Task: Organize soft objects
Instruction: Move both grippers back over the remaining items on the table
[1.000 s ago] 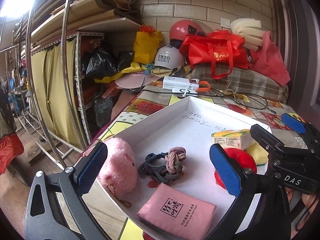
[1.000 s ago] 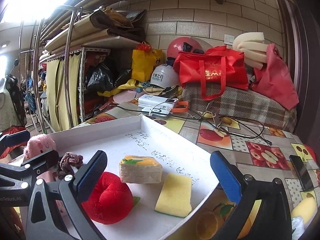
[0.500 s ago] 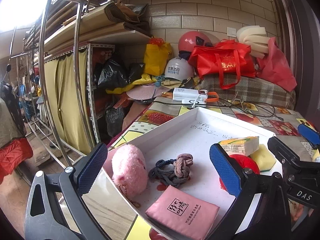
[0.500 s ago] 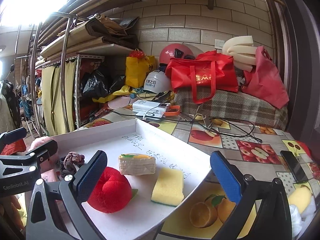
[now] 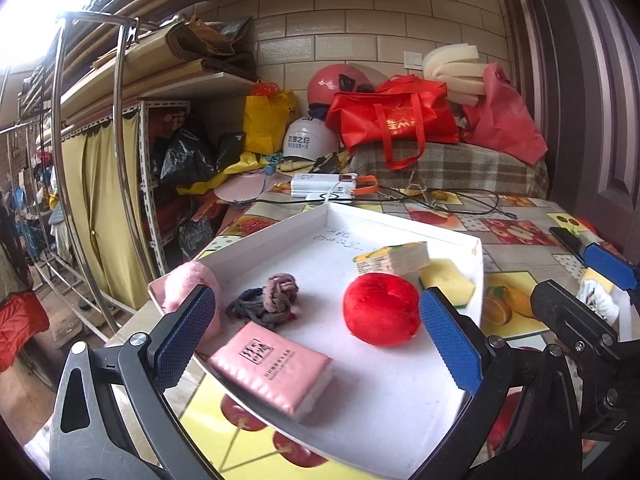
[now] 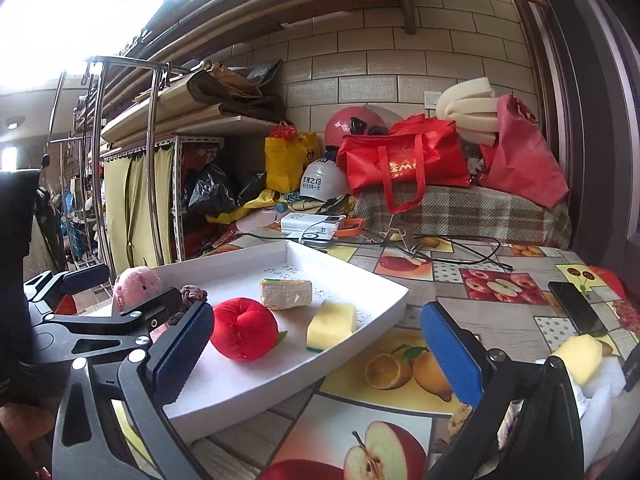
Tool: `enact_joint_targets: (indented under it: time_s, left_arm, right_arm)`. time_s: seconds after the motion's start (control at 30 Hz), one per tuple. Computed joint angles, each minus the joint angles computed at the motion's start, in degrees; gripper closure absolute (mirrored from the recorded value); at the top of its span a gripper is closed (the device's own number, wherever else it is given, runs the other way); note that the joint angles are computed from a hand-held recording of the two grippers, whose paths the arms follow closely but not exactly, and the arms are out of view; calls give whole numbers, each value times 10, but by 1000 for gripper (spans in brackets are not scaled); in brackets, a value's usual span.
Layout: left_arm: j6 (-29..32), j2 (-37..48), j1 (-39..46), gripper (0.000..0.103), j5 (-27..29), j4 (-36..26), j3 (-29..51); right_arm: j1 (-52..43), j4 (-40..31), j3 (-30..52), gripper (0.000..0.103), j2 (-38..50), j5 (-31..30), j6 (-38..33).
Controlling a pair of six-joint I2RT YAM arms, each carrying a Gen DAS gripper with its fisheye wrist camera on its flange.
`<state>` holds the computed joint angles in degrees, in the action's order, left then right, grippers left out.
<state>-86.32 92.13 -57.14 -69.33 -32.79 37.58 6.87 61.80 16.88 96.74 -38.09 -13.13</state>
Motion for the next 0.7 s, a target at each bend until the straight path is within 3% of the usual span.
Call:
enact_joint_targets:
  time_s: [0.33,0.7]
  left_arm:
    - [223,79,-34,0,57,195,86]
    - [328,128,-18,0,137,255,143]
  right_arm:
    - [-226,-167,66,0,1,-142,-97]
    - [-381,-371,218,0,68,-187,-183]
